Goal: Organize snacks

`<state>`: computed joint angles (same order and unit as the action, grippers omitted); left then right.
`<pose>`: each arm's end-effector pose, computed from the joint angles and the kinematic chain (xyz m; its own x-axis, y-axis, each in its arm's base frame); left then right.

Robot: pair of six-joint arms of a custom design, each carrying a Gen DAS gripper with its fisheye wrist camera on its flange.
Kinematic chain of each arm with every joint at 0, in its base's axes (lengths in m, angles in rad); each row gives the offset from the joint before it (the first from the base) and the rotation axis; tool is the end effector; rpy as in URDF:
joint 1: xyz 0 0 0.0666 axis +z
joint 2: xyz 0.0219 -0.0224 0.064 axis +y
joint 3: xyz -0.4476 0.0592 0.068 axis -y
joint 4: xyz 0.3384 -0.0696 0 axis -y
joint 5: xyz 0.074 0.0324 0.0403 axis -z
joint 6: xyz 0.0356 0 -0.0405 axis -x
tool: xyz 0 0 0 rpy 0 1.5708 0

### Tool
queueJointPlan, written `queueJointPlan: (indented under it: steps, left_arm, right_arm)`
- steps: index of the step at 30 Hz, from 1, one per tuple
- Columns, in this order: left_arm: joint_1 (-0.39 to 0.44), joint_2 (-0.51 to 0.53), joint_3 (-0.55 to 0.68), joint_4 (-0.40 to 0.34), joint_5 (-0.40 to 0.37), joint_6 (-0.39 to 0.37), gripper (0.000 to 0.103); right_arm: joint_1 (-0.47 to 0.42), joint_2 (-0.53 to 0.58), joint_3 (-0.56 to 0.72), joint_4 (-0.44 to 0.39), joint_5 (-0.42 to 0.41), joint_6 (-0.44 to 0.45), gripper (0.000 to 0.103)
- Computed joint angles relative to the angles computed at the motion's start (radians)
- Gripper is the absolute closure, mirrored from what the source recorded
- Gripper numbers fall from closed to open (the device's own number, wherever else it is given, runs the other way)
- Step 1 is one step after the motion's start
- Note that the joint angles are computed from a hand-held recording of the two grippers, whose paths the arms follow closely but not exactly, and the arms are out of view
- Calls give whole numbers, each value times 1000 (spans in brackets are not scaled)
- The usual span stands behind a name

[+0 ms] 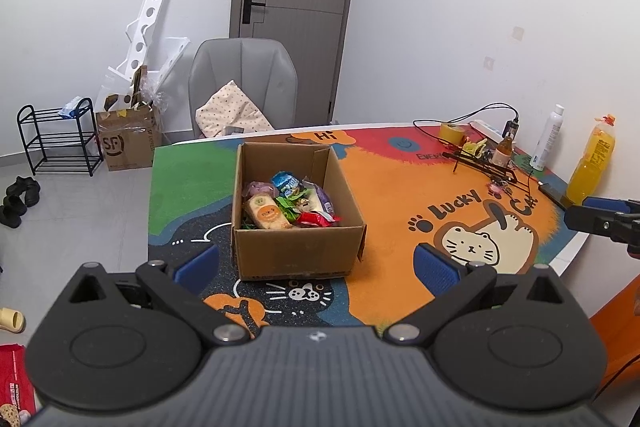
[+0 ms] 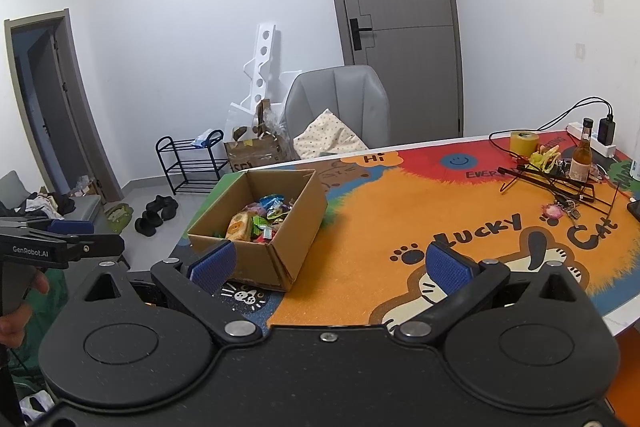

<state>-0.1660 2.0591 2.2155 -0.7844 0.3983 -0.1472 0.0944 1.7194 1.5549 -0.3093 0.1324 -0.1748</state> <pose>0.7004 -0.1317 0.4838 -0.5054 0.2218 -0.8339 0.5418 0.8337 -0.1067 0.5843 0.0502 0.4577 -0.4432 0.1312 -0.8868 0.1022 0.9902 0.0954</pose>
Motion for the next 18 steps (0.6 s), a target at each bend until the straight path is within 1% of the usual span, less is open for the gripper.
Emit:
queueJointPlan:
  steps: [4,11,18]
  left_arm:
    - [0,4,8,-9,0,-6,0]
    - [1,8,17,-15,-1,-6,0]
    - [2,11,21,-19,0,-4,0]
  right_arm:
    - [-2,-3,-4,7,-13,-2,0]
    - [3,1,3,0,5,2,0]
    - [4,2,6,-4,4,3,0]
